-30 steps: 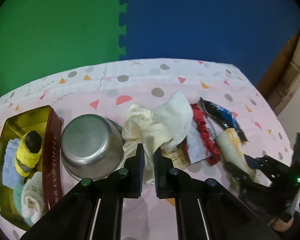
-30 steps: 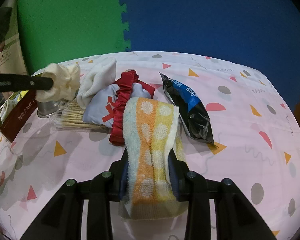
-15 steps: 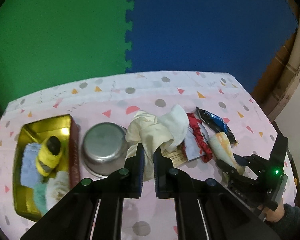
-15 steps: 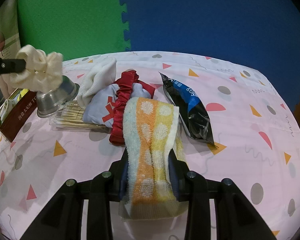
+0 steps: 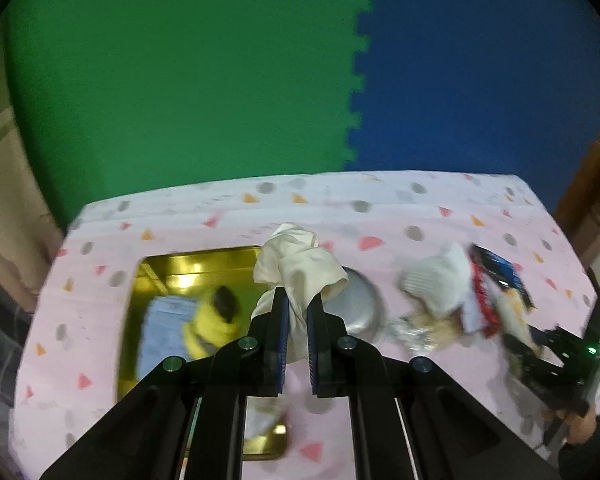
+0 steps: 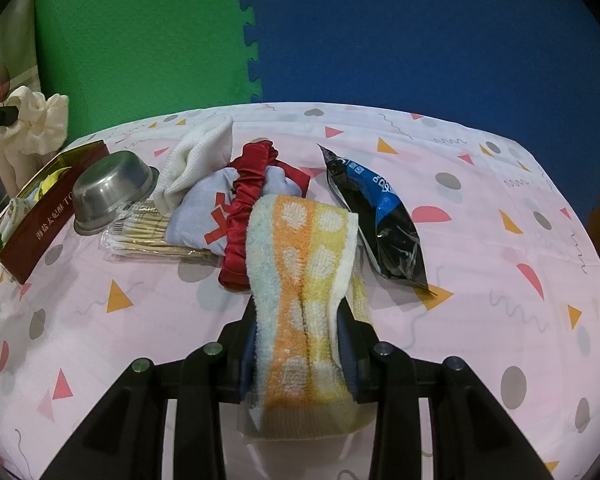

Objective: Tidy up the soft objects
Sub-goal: 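Carry the cream scrunchie into the tin box and open the left gripper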

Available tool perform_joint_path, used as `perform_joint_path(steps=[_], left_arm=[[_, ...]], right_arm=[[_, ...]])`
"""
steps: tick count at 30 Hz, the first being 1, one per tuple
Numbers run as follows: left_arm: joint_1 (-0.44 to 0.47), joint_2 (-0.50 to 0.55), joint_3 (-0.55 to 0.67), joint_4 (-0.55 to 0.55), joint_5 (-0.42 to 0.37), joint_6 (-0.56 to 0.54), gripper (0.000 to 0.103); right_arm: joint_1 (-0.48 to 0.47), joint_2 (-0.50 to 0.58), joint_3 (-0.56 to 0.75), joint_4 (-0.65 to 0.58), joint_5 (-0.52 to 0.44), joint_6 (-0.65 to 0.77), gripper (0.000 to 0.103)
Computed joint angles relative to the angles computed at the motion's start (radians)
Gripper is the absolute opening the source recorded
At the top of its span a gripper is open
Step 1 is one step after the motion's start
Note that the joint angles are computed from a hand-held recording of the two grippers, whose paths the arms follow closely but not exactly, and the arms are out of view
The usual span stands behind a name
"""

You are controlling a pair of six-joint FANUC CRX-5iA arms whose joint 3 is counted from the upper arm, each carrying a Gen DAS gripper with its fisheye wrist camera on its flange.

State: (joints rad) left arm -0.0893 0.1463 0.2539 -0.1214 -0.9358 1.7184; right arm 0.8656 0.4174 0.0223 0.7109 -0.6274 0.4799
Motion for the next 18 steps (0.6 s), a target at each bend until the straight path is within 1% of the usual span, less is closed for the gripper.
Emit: perform_joint_path(steps=[2, 9, 16, 18], left_arm=[[0.021, 0.001, 0.003, -0.007, -0.005, 0.013, 0.007], [0.069, 0.036, 0.044, -0.101, -0.044, 0.093, 0.007], [0.101, 0.113, 0.088, -0.116, -0.084, 0.106, 0.007], [0.107, 0.131, 0.093, -0.115, -0.086, 0.112, 0.007]], right_arm=[[0.000, 0.000, 0.000, 0.000, 0.000, 0.000, 0.036], [0.000, -0.002, 0.000, -0.004, 0.002, 0.001, 0.036], [-0.001, -0.002, 0.000, -0.005, 0.003, 0.000, 0.036], [-0.001, -0.001, 0.000, -0.005, 0.003, 0.000, 0.036]])
